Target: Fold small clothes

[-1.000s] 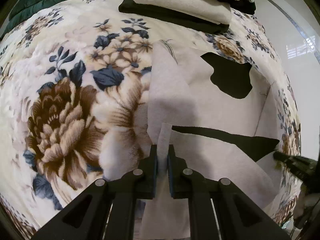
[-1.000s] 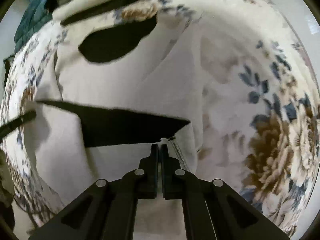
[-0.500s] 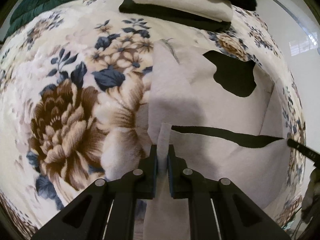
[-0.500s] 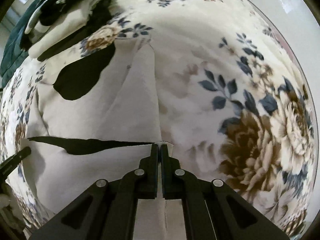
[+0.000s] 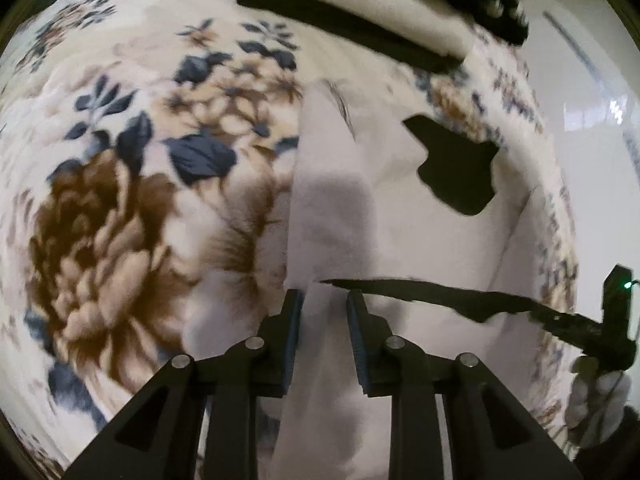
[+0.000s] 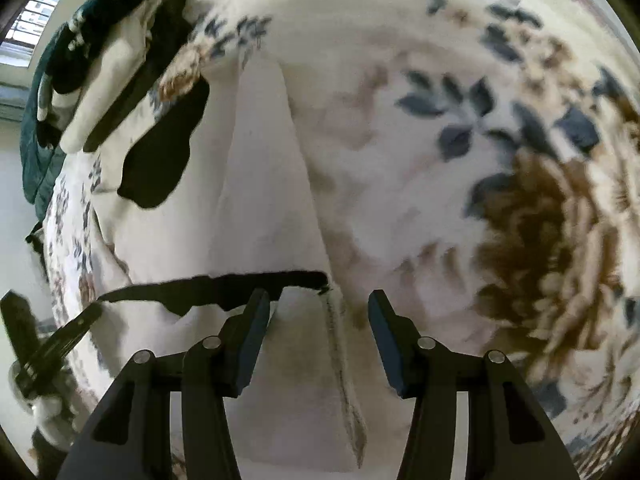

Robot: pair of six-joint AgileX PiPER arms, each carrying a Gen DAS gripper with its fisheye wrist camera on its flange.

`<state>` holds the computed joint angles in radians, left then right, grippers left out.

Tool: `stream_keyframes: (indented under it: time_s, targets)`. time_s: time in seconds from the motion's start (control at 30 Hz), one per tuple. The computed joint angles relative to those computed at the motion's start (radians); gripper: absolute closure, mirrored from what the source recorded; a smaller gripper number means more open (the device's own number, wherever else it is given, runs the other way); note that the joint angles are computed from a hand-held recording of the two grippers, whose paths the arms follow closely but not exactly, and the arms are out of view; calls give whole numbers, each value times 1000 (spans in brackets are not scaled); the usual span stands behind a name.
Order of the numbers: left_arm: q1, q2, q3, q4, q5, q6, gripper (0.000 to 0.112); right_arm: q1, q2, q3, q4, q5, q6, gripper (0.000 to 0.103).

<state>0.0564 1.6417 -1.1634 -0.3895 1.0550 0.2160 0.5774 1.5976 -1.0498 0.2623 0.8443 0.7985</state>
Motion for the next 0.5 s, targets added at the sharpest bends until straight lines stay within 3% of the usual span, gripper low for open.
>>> stream_keyframes:
  time_s: [0.03, 0.07, 0.1, 0.3, 0.4, 0.5]
  targets:
    - [-17, 0, 4, 23, -27, -15, 92, 6, 1, 7, 4, -20, 0, 60]
    - [-21, -9, 14, 25, -50, -13, 101, 21, 0, 2, -32, -22, 31, 92]
    - [-20, -27, 20, 26, -71, -10, 108, 41, -2, -13, -84, -7, 78, 98]
    - [30, -56, 21, 43, -85, -38, 111, 85, -35, -62, -217, -6, 192, 99]
    - [72, 0, 14, 25, -81, -49, 111, 58, 18, -89, -204, 15, 159, 99]
    - [91, 70, -31, -10, -22, -36, 109, 13, 84, -112, -125, 29, 76, 98]
